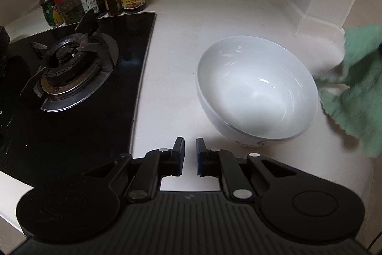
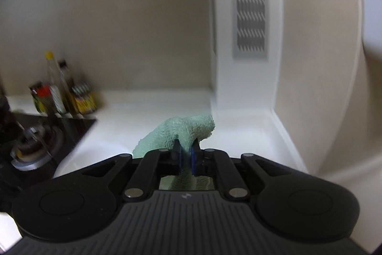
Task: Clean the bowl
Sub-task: 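Lift the green cloth with the right gripper and carry it over the bowl, then lower the cloth into the bowl with the right gripper while the left gripper grips the bowl rim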
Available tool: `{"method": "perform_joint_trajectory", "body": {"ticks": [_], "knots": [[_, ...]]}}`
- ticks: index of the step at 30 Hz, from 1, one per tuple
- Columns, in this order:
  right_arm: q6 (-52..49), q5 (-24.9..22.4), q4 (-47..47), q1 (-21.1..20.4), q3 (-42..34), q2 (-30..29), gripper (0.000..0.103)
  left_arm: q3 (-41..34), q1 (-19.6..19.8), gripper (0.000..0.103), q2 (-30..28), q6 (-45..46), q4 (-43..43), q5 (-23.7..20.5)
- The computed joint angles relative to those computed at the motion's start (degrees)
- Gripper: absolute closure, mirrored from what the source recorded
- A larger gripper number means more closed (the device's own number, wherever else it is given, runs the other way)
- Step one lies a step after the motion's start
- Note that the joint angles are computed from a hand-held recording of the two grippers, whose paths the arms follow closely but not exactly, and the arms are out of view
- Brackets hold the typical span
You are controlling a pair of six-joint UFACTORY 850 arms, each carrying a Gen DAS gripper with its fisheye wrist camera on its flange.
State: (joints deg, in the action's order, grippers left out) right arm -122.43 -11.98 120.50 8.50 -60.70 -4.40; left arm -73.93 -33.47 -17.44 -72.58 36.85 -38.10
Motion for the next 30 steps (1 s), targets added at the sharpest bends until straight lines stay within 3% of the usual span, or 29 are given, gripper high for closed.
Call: {"method": "perform_joint_trajectory", "body": {"ticks": [12,17,21,24,30], "knots": [[30.9,-13.2,-24.9,0.7,-9.9,-0.7,0.097,0.1,1.2,0.093,0.0,-0.5,0.1,0.9],[48.0,-17.9,-41.2,1.4,-16.2,-6.2,0.097,-0.7,1.1,0.093,-0.5,-4.8,2.1,-0.8],[61.1,-20.7,-60.4,3.1,-23.2,-14.6,0.097,-1.9,1.6,0.093,-1.2,-8.1,2.1,-2.1],[65.4,-21.3,-74.2,5.3,-28.6,-21.2,0.097,-3.4,1.8,0.093,-2.5,-9.1,1.8,-3.5],[59.6,-27.3,-83.8,6.4,-36.6,-29.4,0.097,-6.4,2.7,0.093,-5.9,-8.8,-2.2,-4.6]]}}
